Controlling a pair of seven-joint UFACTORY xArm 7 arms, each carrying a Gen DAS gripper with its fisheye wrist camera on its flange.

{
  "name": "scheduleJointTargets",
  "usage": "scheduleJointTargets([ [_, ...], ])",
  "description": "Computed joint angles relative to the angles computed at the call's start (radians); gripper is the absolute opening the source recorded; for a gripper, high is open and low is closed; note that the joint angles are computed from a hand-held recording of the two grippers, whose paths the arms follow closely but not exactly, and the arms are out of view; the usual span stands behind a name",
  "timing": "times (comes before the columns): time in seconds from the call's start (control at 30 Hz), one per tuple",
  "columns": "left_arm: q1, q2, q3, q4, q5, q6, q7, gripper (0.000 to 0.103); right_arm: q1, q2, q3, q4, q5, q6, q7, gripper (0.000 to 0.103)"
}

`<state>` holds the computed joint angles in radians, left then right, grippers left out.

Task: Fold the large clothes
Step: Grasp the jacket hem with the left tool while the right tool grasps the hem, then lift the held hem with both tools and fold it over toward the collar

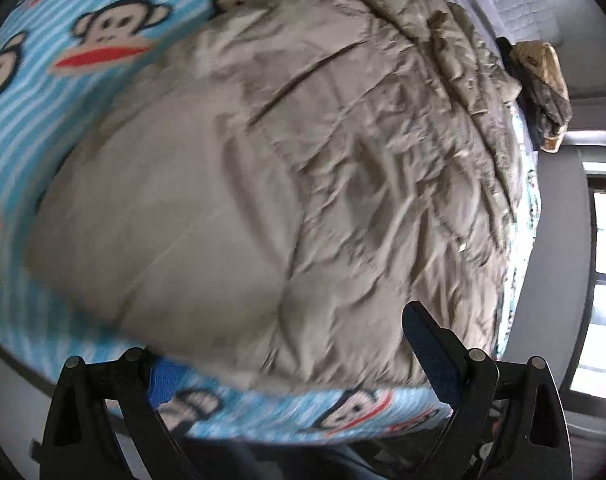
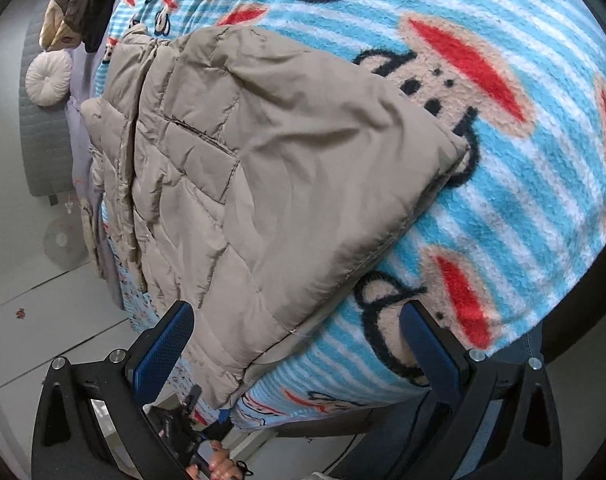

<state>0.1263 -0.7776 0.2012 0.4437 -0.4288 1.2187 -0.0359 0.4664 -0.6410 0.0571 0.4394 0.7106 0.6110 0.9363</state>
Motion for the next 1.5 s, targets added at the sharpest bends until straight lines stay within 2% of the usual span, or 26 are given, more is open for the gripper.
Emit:
scheduleJointTargets([
  [0.2,-0.038,0.07,0.003,0.044,-0.04,-0.025,0.05,0.097,0.043,0.035,-0.007,-0.006,0.054,-0.165,-0.043,0.103],
  [0.33,-0.029,0.103,0.009,0.046,-0.036,-0.015,0.073,0.097,0.059,0.1,-0.017,0.003,0.066,-0.202,-0.049,0.103],
  [0.43,-0.022,0.098,0.001,0.047,-0.032,-0.015,0.09,0.095,0.042,0.112,0.011,0.0,0.045,-0.223,-0.009,0.103],
  [0.47,-0.023,0.091,-0.003,0.048,-0.029,-0.021,0.098,0.083,0.035,0.108,0.026,-0.002,0.032,-0.236,0.014,0.103],
  [0.5,-0.025,0.09,-0.01,0.053,-0.017,-0.024,0.109,0.076,0.035,0.105,0.036,-0.004,0.022,-0.25,0.033,0.101],
  [0.53,-0.024,0.09,-0.014,0.056,-0.003,-0.022,0.115,0.055,0.038,0.097,0.041,-0.011,0.017,-0.269,0.048,0.1],
  [0.57,-0.025,0.093,-0.015,0.061,0.011,-0.018,0.126,0.03,0.046,0.085,0.043,-0.023,0.014,-0.286,0.06,0.098],
  [0.6,-0.026,0.092,-0.007,0.063,0.011,-0.011,0.139,0.022,0.052,0.075,0.043,-0.032,0.009,-0.296,0.076,0.082],
  [0.63,-0.026,0.093,0.004,0.065,0.001,-0.009,0.151,0.019,0.057,0.073,0.035,-0.033,0.002,-0.285,0.09,0.058],
  [0.67,-0.022,0.09,0.008,0.069,-0.001,-0.006,0.155,0.015,0.058,0.07,0.03,-0.035,-0.007,-0.27,0.105,0.044],
  [0.7,-0.019,0.088,0.012,0.077,-0.006,-0.002,0.158,0.012,0.054,0.066,0.026,-0.035,-0.023,-0.248,0.118,0.013],
  [0.8,-0.016,0.082,0.02,0.13,-0.045,-0.004,0.144,0.012,0.054,0.071,0.003,-0.006,-0.066,-0.215,0.088,0.009],
  [0.93,-0.043,0.103,0.0,0.243,-0.09,-0.062,0.114,0.012,0.042,0.141,-0.051,0.148,-0.138,-0.112,-0.086,0.008],
  [1.07,-0.088,0.192,-0.032,0.388,-0.097,-0.149,0.091,0.012,-0.003,0.269,-0.088,0.379,-0.17,-0.027,-0.281,0.008],
  [1.3,-0.128,0.444,-0.107,0.683,-0.021,-0.296,0.001,0.012,-0.076,0.585,-0.14,0.838,-0.08,0.108,-0.611,0.008],
  [1.5,-0.109,0.735,-0.125,0.952,0.033,-0.268,-0.004,0.012,-0.18,0.94,-0.095,1.313,-0.117,0.273,-0.626,0.008],
])
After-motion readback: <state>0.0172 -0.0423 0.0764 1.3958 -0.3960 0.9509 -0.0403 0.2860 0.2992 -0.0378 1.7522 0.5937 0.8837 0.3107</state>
